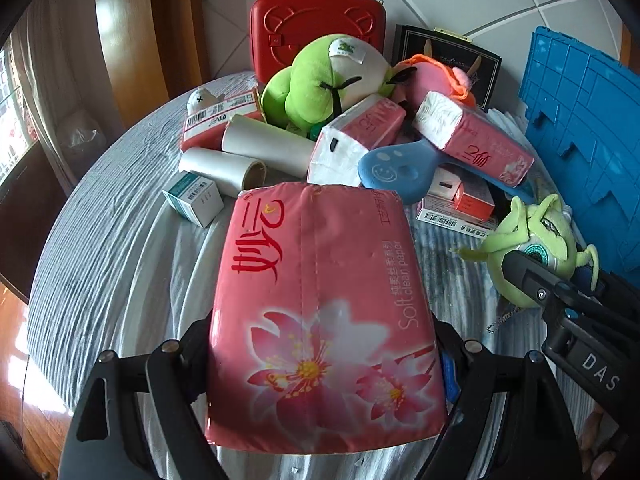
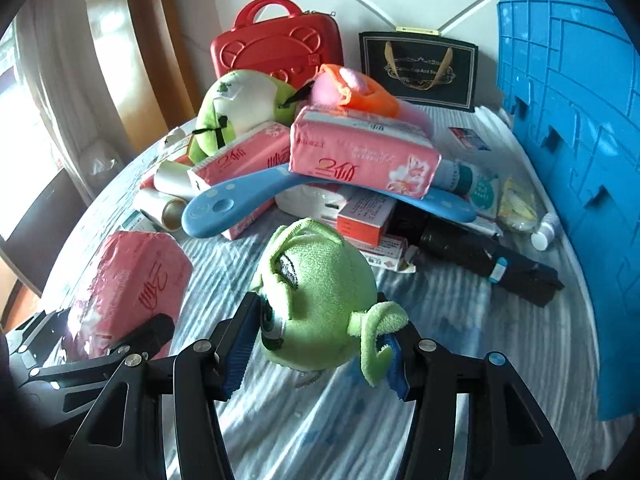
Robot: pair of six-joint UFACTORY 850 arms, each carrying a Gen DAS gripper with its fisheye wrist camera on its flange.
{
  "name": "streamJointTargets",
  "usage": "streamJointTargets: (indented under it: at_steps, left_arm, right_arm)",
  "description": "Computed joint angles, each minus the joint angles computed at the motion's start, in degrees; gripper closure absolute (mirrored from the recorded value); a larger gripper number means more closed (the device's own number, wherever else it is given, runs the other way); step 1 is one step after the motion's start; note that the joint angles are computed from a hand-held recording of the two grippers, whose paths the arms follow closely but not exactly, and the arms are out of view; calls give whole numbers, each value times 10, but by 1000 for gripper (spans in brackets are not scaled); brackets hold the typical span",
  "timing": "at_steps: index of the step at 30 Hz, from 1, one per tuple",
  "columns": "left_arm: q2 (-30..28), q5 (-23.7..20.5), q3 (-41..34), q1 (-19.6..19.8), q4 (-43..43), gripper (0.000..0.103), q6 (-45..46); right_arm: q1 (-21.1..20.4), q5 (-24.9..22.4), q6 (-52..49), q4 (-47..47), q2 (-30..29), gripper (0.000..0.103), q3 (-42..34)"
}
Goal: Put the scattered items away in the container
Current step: 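Lift the tissue pack and green plush and carry both over the crate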
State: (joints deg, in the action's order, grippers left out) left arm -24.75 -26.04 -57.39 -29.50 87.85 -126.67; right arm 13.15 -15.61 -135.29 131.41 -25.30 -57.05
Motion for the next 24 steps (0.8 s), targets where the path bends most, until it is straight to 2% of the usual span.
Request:
streamJointTargets:
  at_steps: [6, 12, 20, 24]
  left_arm:
    - [77, -13, 37, -9, 52, 19, -19]
    - [140, -32, 43, -42, 89, 19, -16]
    - [163, -45, 10, -89, 113, 19, 3]
    - [149, -47, -29, -115, 120, 19, 15]
  right_arm:
    - [-2, -1, -129, 133, 108, 48, 66]
    - [-6, 15, -244, 259, 223, 48, 113]
    - [-29, 34, -358, 364, 324, 48, 140]
    - [-63, 36, -325, 327, 359, 48, 147]
